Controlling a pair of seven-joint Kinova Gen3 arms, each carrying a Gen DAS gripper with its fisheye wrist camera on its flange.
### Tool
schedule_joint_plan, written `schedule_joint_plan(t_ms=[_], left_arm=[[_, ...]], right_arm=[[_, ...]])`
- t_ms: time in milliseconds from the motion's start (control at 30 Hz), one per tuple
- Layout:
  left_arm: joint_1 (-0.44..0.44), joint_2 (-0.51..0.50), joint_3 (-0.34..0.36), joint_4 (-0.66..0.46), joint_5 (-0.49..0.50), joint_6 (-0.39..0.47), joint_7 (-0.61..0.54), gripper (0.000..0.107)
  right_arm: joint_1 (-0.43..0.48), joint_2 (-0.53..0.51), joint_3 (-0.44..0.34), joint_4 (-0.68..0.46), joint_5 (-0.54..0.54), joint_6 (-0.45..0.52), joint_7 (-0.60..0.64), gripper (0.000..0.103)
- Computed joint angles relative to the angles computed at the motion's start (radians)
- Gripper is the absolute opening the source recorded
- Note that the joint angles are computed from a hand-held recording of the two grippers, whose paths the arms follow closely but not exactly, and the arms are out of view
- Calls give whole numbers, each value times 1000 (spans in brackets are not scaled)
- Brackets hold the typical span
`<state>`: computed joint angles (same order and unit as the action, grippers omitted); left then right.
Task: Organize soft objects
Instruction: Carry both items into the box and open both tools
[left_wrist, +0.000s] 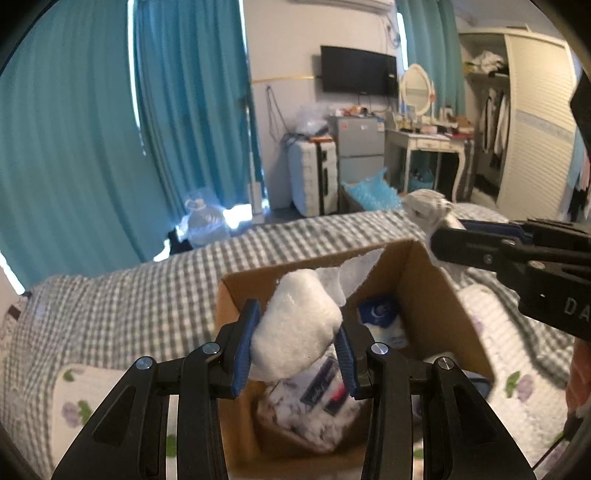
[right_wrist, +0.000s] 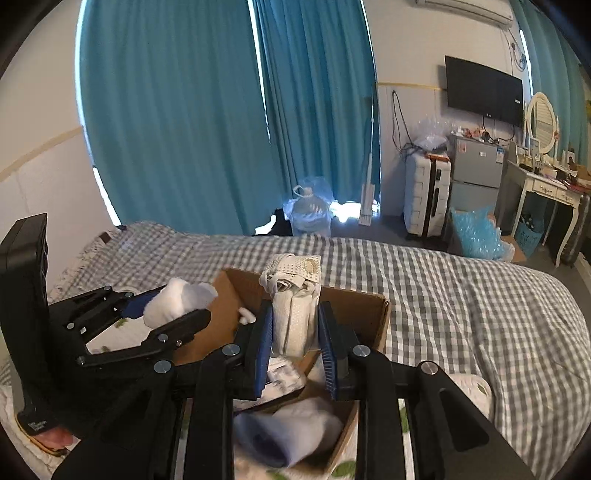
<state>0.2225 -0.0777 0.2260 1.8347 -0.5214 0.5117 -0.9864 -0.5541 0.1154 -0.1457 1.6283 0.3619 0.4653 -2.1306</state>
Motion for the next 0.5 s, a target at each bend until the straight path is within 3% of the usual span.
schedule_joint_plan(t_ms=[167,200,233,300,400,500], left_arm=[[8,52,0,21,-102,-44,91,44],[16,61,-2,18,-132,-31,127,57],[26,64,-7,14,-147,-21,155,71],[40,62,-19,11,-153,-15,187,75],[61,49,-16,-9,-188,53,227,75],[66,1,-8,-29,-154,100,203,75]], right_arm=[[11,71,33,-1,-32,-45,32,27],[9,75,42,7,-29,-58,28,36],[0,76,54,13,-18,-65,13,55],[-13,67,76,37,1,-92,-20,77],[-36,38,91,55,44,-90,-70,77],[-60,-22,78,58,130,-38,-151,77]])
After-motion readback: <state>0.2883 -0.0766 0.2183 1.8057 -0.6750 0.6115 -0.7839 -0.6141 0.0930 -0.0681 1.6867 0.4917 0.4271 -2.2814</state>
